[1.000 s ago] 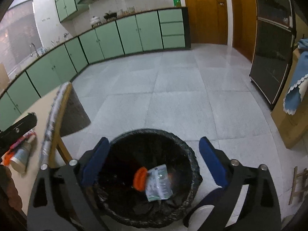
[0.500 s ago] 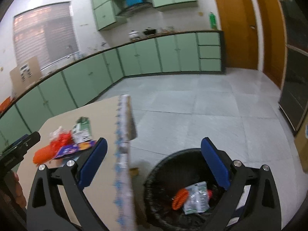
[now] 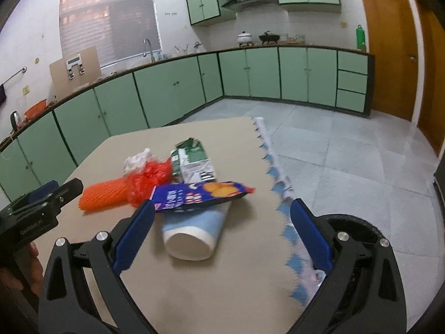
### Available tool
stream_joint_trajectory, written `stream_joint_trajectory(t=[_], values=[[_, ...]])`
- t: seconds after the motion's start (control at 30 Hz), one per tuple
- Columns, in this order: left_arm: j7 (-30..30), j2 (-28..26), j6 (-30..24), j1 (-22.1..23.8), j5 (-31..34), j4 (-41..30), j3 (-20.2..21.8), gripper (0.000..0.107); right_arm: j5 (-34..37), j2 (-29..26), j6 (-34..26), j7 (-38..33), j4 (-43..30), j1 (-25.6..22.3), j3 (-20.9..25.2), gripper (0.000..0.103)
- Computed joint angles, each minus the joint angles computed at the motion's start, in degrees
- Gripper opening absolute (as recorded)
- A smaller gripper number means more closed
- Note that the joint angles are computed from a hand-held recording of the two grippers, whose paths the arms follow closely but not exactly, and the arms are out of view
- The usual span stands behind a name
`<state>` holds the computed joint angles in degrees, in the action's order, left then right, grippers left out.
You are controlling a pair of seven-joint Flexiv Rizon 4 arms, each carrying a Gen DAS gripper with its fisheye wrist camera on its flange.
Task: Collect trash
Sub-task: 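Move both open tools back to the trash pile on the table, then grasp the blue chip bag with the right tool and lift it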
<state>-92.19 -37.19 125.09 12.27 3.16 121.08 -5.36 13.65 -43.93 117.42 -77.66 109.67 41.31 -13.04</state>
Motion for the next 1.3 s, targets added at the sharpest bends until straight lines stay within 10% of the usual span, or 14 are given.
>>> stream_joint_trajectory(t=[0.8,1.3], values=[[0.56,-2.69,-2.13,0.92,-1.81,-2.13,0.08,0.082,-4.68,-2.7,-5.95,5.58,-4.18,-0.91,-2.29,0.095],[1.66,-4.68,-4.74,-1.54,-4.59,-6.39,-0.13,0.082,-18.42,-4.62,-13.1,13.2,-10.97,-16.37,10.85,0.074]])
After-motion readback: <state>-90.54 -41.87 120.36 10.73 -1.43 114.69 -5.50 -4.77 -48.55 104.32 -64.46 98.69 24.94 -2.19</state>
